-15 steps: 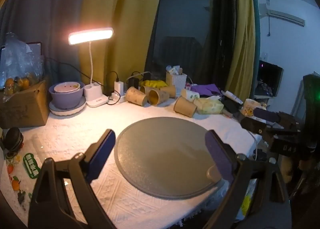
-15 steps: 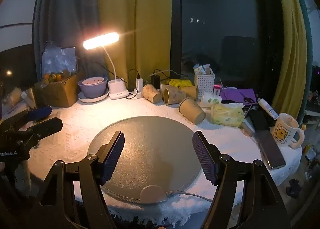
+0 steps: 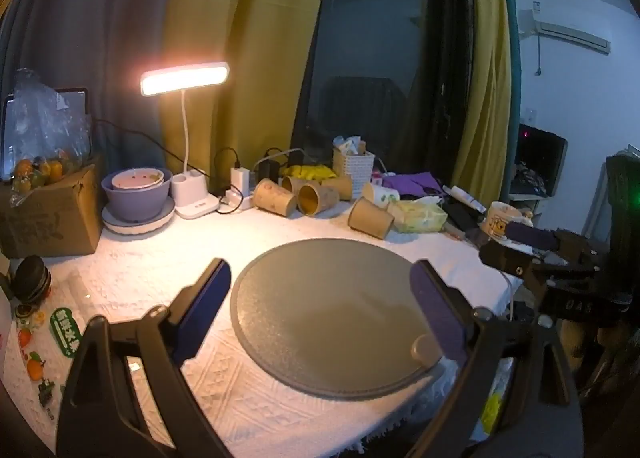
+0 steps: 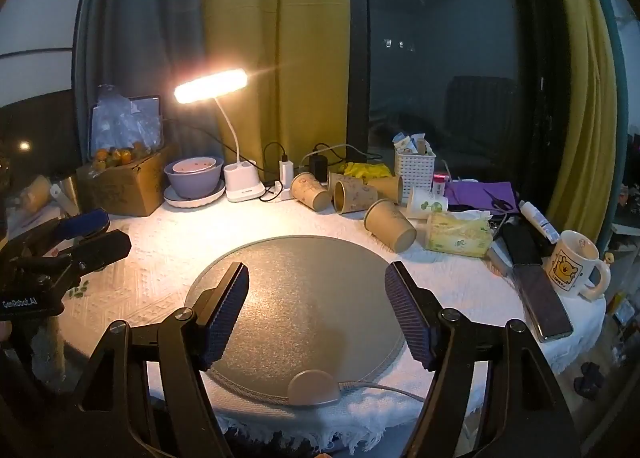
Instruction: Flip cup upright
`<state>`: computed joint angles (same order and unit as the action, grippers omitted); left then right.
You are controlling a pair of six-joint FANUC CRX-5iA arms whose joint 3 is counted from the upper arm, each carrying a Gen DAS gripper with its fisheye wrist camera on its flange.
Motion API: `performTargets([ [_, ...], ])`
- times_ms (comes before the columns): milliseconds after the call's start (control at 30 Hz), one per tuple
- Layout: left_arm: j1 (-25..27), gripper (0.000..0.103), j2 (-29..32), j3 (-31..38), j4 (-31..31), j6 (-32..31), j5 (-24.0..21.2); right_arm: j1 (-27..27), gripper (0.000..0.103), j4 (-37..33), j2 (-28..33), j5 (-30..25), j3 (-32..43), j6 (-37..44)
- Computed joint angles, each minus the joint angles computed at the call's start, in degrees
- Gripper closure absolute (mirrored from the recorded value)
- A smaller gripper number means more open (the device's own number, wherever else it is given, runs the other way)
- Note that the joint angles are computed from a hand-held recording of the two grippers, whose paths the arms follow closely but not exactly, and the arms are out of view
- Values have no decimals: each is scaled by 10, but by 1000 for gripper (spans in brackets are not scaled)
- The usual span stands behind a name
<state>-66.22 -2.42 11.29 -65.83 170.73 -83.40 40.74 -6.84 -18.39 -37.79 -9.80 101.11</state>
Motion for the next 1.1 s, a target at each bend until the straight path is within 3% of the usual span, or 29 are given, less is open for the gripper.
performTargets([
  [1100, -6, 11, 1, 7, -6, 0, -10, 6, 29, 5, -3, -6, 0, -4],
])
